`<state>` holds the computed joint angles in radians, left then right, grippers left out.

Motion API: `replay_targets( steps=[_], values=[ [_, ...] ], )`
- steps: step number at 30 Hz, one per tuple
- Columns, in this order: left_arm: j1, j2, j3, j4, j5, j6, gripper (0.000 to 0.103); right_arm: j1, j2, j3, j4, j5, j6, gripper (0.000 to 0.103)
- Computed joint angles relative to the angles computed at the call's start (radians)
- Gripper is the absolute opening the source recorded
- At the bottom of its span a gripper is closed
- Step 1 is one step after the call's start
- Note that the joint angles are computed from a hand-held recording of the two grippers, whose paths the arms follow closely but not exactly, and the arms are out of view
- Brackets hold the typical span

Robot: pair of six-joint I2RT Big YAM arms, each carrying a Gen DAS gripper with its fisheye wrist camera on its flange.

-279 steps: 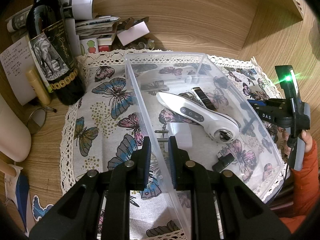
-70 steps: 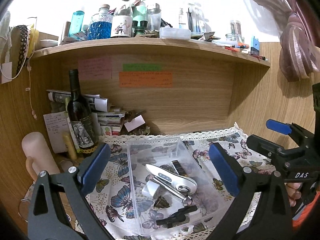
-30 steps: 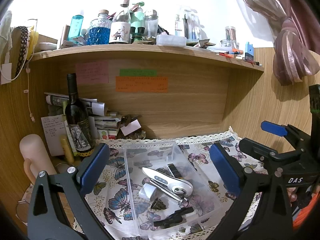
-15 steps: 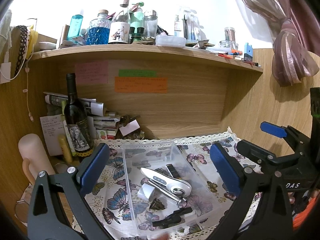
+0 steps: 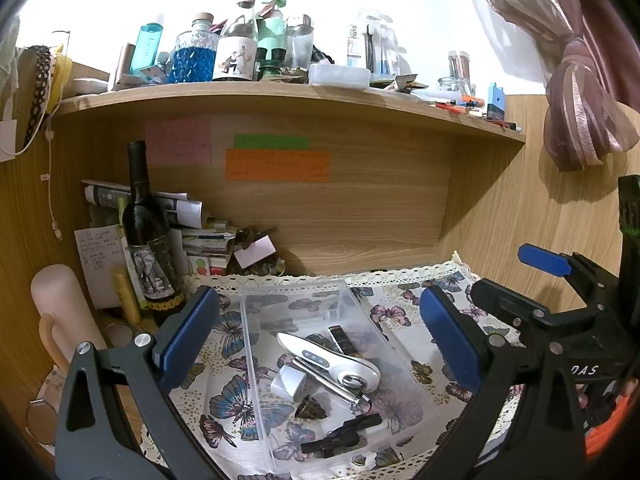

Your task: Organize rigid objects

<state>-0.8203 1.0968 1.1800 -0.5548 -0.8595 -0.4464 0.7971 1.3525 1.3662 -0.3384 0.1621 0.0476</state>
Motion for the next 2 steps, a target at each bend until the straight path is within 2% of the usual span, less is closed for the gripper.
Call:
replay_targets(
  steps=[2],
  values=[
    [0.002, 0.001, 0.000, 0.003, 0.003, 0.003, 0.102, -0.003, 0.004, 0.003, -0.004, -0.005, 0.002, 0.103]
  ],
)
